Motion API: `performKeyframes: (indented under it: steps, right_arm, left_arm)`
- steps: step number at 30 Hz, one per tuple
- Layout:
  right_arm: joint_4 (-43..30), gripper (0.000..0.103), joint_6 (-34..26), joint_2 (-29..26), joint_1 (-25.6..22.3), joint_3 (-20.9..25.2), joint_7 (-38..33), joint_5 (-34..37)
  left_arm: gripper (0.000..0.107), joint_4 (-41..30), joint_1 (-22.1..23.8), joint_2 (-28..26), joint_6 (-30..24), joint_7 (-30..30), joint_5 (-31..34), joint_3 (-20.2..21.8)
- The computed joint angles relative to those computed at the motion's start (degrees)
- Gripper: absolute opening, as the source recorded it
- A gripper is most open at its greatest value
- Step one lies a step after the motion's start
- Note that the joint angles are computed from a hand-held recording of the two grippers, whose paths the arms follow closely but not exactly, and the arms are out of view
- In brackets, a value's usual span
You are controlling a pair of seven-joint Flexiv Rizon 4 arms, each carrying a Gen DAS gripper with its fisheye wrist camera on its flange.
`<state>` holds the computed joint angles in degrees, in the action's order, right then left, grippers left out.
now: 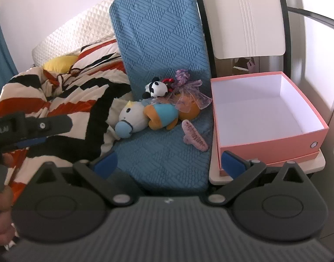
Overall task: Organize objects
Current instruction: 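Move the right tool toward the pink clip while the left tool approaches the panda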
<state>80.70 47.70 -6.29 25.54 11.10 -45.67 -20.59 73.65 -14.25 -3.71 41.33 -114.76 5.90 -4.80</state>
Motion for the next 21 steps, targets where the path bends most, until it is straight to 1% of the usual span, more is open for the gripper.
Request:
performKeyframes:
  steps: [12,15,21]
  right_arm:
    - [0.26,0.103,1.21,-0.02,0.02,0.01,0.04,0.22]
    - [0.01,0.103,1.21,-0.19,-0.03,0.12,-0.33,1.18]
    - [-0.43,0.103,0.79,-0.78,0.11,-0.16,0.32,1.06]
  left_arm:
    - [0.103,0.49,-0.05,0.14,0.55,-0.69,0.68,0.08]
    - [0.103,0.56,0.08,0.05,0.72,-0.89,0.65,0.15]
    - [0.103,-0.02,0.43,-0.82,0.52,-0.06,0.30,0.32]
